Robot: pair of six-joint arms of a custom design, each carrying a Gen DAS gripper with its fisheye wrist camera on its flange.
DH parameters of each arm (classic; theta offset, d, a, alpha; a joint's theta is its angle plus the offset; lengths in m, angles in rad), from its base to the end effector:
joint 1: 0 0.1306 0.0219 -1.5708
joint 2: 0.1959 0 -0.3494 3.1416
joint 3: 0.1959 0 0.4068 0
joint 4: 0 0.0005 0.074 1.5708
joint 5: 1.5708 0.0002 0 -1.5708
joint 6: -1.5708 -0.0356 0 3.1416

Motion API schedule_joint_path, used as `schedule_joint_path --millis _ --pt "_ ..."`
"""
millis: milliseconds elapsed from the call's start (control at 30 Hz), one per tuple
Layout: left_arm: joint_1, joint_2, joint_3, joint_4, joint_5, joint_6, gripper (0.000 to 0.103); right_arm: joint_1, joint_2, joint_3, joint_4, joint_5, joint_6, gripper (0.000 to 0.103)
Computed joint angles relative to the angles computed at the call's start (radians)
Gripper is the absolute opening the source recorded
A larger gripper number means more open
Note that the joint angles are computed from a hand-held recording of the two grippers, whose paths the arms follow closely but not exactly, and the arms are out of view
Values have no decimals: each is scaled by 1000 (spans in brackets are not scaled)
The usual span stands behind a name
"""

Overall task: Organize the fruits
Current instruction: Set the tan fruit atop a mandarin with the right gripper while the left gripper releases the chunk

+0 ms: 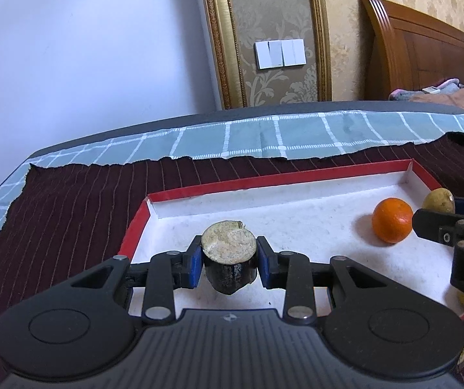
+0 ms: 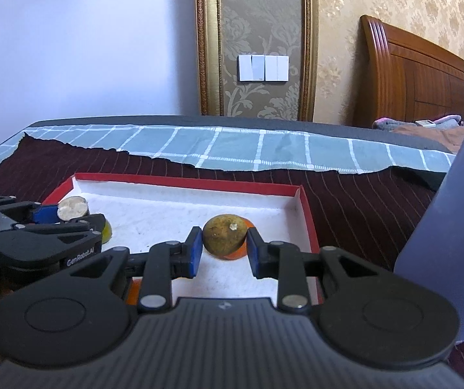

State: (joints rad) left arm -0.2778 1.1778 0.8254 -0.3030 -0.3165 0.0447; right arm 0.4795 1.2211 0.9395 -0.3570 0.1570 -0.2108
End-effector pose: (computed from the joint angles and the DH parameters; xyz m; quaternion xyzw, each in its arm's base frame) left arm 0.4074 -0.1052 0.2669 0.0339 0.8880 0.0695 0.4534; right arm 0.3991 0.2007 0.2976 -0.0844 0.8873 0.0857 0.4453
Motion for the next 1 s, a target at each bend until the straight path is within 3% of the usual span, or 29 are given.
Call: schedule_joint_path --millis 1000 --pt "3 53 54 27 -18 1 33 -22 137 102 -18 5 -34 28"
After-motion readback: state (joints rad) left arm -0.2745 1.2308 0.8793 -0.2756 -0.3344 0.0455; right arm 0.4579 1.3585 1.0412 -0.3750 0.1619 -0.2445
